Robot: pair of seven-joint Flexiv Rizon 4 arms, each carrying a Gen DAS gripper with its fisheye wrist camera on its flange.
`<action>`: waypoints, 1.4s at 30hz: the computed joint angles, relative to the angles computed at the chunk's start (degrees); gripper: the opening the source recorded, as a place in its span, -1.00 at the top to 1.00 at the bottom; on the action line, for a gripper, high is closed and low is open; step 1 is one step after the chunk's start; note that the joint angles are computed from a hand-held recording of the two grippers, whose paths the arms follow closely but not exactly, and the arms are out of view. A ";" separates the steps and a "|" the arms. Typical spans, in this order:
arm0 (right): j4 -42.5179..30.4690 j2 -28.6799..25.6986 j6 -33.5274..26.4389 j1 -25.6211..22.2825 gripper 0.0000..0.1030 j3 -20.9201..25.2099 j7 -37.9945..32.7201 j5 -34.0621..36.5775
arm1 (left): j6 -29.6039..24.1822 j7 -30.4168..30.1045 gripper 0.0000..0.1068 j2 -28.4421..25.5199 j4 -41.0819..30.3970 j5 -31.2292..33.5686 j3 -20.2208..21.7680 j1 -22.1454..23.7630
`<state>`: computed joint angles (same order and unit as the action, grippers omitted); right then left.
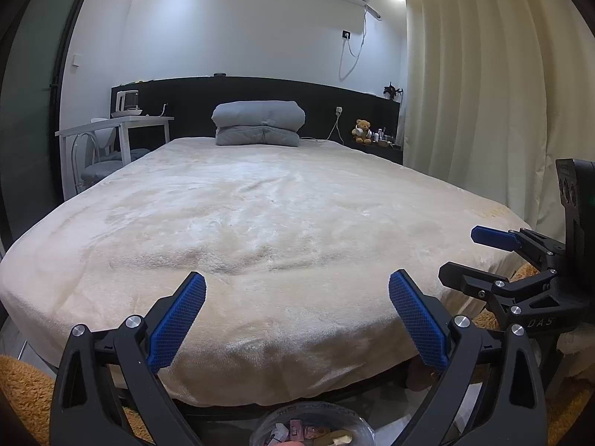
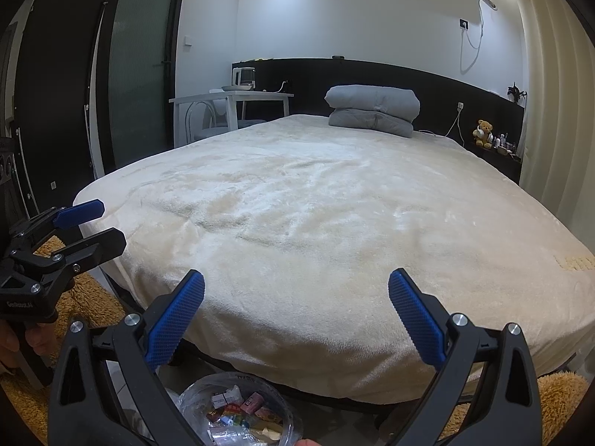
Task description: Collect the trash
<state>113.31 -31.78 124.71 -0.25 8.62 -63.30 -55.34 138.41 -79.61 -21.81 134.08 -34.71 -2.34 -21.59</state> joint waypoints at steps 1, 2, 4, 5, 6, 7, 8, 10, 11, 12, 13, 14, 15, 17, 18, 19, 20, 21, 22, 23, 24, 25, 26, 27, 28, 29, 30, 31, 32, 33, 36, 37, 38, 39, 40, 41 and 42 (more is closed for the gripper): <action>0.03 0.02 -0.01 0.11 -0.90 -0.07 -0.16 0.25 | 0.03 0.10 -0.81 -0.08 -0.05 -0.08 0.03 -0.05; -0.03 -0.02 -0.07 0.05 -0.90 -0.03 -0.11 0.14 | -0.04 0.03 -0.81 -0.05 -0.03 0.04 0.01 0.02; -0.04 -0.02 -0.03 -0.08 -0.90 0.07 -0.01 -0.05 | -0.19 0.10 -0.81 -0.06 -0.09 0.01 0.01 0.01; -0.04 -0.02 -0.03 -0.08 -0.90 0.06 -0.01 -0.05 | -0.18 0.20 -0.81 -0.06 -0.10 -0.12 0.04 -0.07; -0.03 0.00 -0.03 0.01 -0.90 0.01 -0.13 0.10 | -0.18 0.10 -0.81 -0.04 -0.08 0.05 0.02 0.00; -0.12 -0.12 0.01 -0.09 -0.90 0.04 -0.08 -0.04 | -0.14 -0.11 -0.81 -0.03 -0.02 0.39 -0.01 0.15; -0.20 -0.18 0.02 -0.16 -0.90 0.07 0.03 -0.18 | -0.17 -0.01 -0.81 -0.01 -0.01 0.32 0.02 0.09; -0.08 -0.08 -0.01 -0.01 -0.90 -0.01 -0.18 0.07 | -0.30 0.00 -0.81 0.04 0.00 0.23 0.01 0.06; -0.08 -0.08 -0.01 -0.02 -0.90 0.00 -0.18 0.07 | -0.31 -0.08 -0.81 0.07 0.01 0.29 0.00 0.08; -0.17 -0.16 -0.03 -0.10 -0.90 0.03 -0.10 -0.08 | -0.28 -0.03 -0.81 -0.02 -0.03 0.39 0.05 0.12; -0.05 -0.05 -0.03 0.04 -0.90 -0.03 -0.27 0.17 | -0.31 -0.15 -0.81 -0.02 -0.03 0.58 0.03 0.22; -0.05 -0.06 0.00 0.06 -0.90 -0.05 -0.35 0.29 | -0.36 -0.27 -0.81 0.04 0.03 0.74 0.03 0.31; -0.14 -0.15 0.03 -0.09 -0.90 0.04 -0.21 0.06 | -0.31 -0.05 -0.81 -0.05 -0.06 0.32 0.08 0.07; -0.02 -0.05 0.02 0.21 -0.90 -0.15 -0.59 0.59 | -0.42 -0.21 -0.81 0.02 0.01 0.66 0.05 0.25; -0.09 -0.11 0.01 0.06 -0.90 -0.04 -0.45 0.38 | -0.32 -0.22 -0.81 -0.06 -0.03 0.58 0.07 0.20; -0.18 -0.17 -0.05 -0.09 -0.90 0.04 -0.29 0.11 | -0.34 0.04 -0.81 -0.10 -0.08 0.22 0.13 0.01; -0.13 -0.10 -0.14 -0.04 -0.90 0.00 -0.35 0.16 | -0.42 0.08 -0.81 -0.07 -0.06 0.16 0.12 0.01; -0.24 -0.16 -0.23 -0.12 -0.90 0.02 -0.26 0.00 | -0.51 -0.04 -0.81 -0.11 -0.08 0.43 0.08 0.16; -0.37 -0.24 -0.23 -0.36 -0.90 0.09 -0.06 -0.35 | -0.56 -0.19 -0.81 -0.12 -0.06 0.80 0.07 0.35; -0.40 -0.29 -0.14 -0.33 -0.90 0.11 -0.08 -0.38 | -0.54 -0.12 -0.81 -0.14 -0.07 0.70 0.11 0.27; -0.30 -0.21 -0.15 -0.14 -0.90 0.02 -0.25 -0.10 | -0.54 -0.12 -0.81 -0.14 -0.07 0.71 0.12 0.27; -0.40 -0.32 -0.11 -0.21 -0.90 0.00 -0.27 -0.17 | -0.59 -0.16 -0.81 -0.13 -0.09 0.69 0.11 0.26; -0.31 -0.22 -0.18 -0.17 -0.90 0.05 -0.17 -0.15 | -0.66 -0.18 -0.81 -0.14 -0.12 0.76 0.12 0.32; -0.44 -0.31 -0.19 -0.30 -0.90 0.07 -0.05 -0.36 | -0.68 -0.09 -0.81 -0.15 -0.13 0.63 0.17 0.26; -0.21 -0.14 -0.19 0.03 -0.90 -0.08 -0.42 0.23 | -0.71 -0.19 -0.81 -0.13 -0.11 0.78 0.15 0.34; -0.25 -0.18 -0.17 -0.07 -0.90 0.02 -0.32 0.11 | -0.81 -0.46 -0.81 -0.13 -0.09 1.26 0.11 0.61; -0.41 -0.31 -0.15 -0.28 -0.90 0.11 -0.10 -0.21 | -0.83 -0.48 -0.81 -0.16 -0.11 1.31 0.15 0.63; -0.43 -0.32 -0.18 -0.22 -0.90 0.05 -0.16 -0.17 | -0.89 -0.44 -0.81 -0.15 -0.11 1.33 0.18 0.62; -0.29 -0.18 -0.24 -0.06 -0.90 -0.01 -0.33 0.05 | -1.06 -0.67 -0.81 -0.07 -0.05 1.72 0.14 0.84; -0.34 -0.22 -0.25 -0.21 -0.90 0.08 -0.17 -0.19 | -1.19 -0.93 -0.81 -0.01 -0.01 2.11 0.10 1.03; -0.43 -0.31 -0.20 -0.22 -0.90 0.04 -0.16 -0.15 | -1.30 -1.07 -0.81 0.07 0.07 2.26 0.20 1.03; -0.53 -0.41 -0.26 -0.24 -0.90 0.02 -0.13 -0.20 | -1.21 -1.06 -0.81 -0.01 0.02 2.05 0.24 0.90; -0.39 -0.31 -0.30 -0.07 -0.90 -0.06 -0.32 0.09 | -1.18 -0.98 -0.81 -0.04 0.01 1.63 0.31 0.73; -0.49 -0.37 -0.48 -0.25 -0.90 0.00 -0.08 -0.10 | -1.18 -1.13 -0.81 -0.01 0.09 1.42 0.32 0.71; -0.74 -0.54 -0.74 -0.66 -0.90 0.26 0.62 -0.79 | -1.29 -1.32 -0.81 0.10 0.14 1.30 0.28 0.73; -1.21 -0.77 -1.23 -1.49 -0.90 0.71 2.04 -2.45 | -1.12 -1.29 -0.81 0.32 0.28 0.56 0.37 0.42; -1.72 -0.98 -2.01 -1.88 -0.90 0.85 3.22 -3.63 | -0.90 -1.68 -0.81 0.57 0.43 0.61 0.34 0.52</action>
<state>111.59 -32.76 122.70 -2.13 9.47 -60.08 -58.97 137.52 -81.29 -21.23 134.51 -34.10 -2.00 -21.07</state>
